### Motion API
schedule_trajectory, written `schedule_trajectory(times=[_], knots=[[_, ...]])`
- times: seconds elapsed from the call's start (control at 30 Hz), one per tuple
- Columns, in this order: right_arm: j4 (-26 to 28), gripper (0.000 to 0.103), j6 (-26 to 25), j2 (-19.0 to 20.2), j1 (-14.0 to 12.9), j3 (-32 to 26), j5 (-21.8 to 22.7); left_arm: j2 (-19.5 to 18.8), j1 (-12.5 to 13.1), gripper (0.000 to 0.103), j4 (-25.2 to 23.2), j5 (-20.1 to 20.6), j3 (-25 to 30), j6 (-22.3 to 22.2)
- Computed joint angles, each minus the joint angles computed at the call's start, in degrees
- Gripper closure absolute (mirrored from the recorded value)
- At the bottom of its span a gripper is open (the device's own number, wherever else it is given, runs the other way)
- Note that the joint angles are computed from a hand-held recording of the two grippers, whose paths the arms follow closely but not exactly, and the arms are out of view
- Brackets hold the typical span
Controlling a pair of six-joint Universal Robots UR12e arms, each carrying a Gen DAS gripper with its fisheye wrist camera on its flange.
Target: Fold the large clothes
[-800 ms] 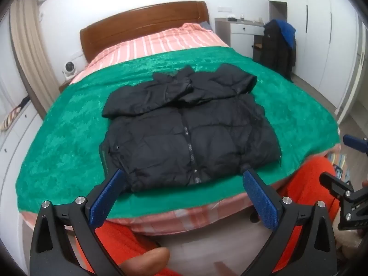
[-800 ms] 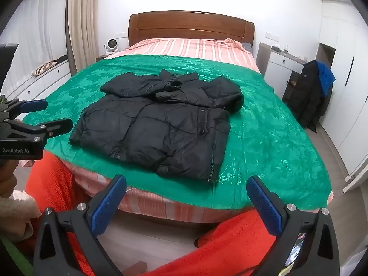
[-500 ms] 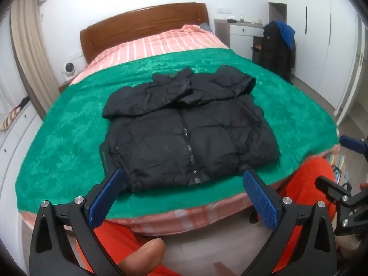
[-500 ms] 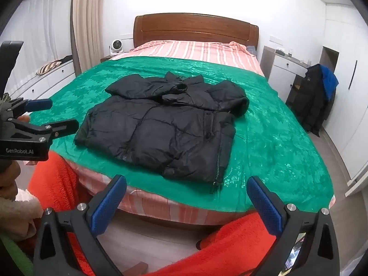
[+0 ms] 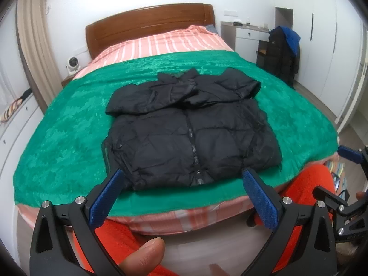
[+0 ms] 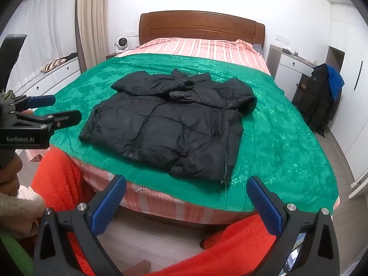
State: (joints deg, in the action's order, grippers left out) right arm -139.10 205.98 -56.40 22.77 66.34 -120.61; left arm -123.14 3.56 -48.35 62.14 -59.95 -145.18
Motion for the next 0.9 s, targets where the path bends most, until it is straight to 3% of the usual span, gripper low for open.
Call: schedule_trajectory(times=[0.23,0.9], knots=[[-3.4,0.0,-0.3,-0.1,0.1,0.6,-1.2,-0.2,0.0,0.0,0.3,-0.1,0.1,-0.5],[-3.2,0.0,-0.7,0.5,0.1,-0.2,-1.7,-1.1,0.1,0.0,-1.0,0.4,1.2,-2.0]])
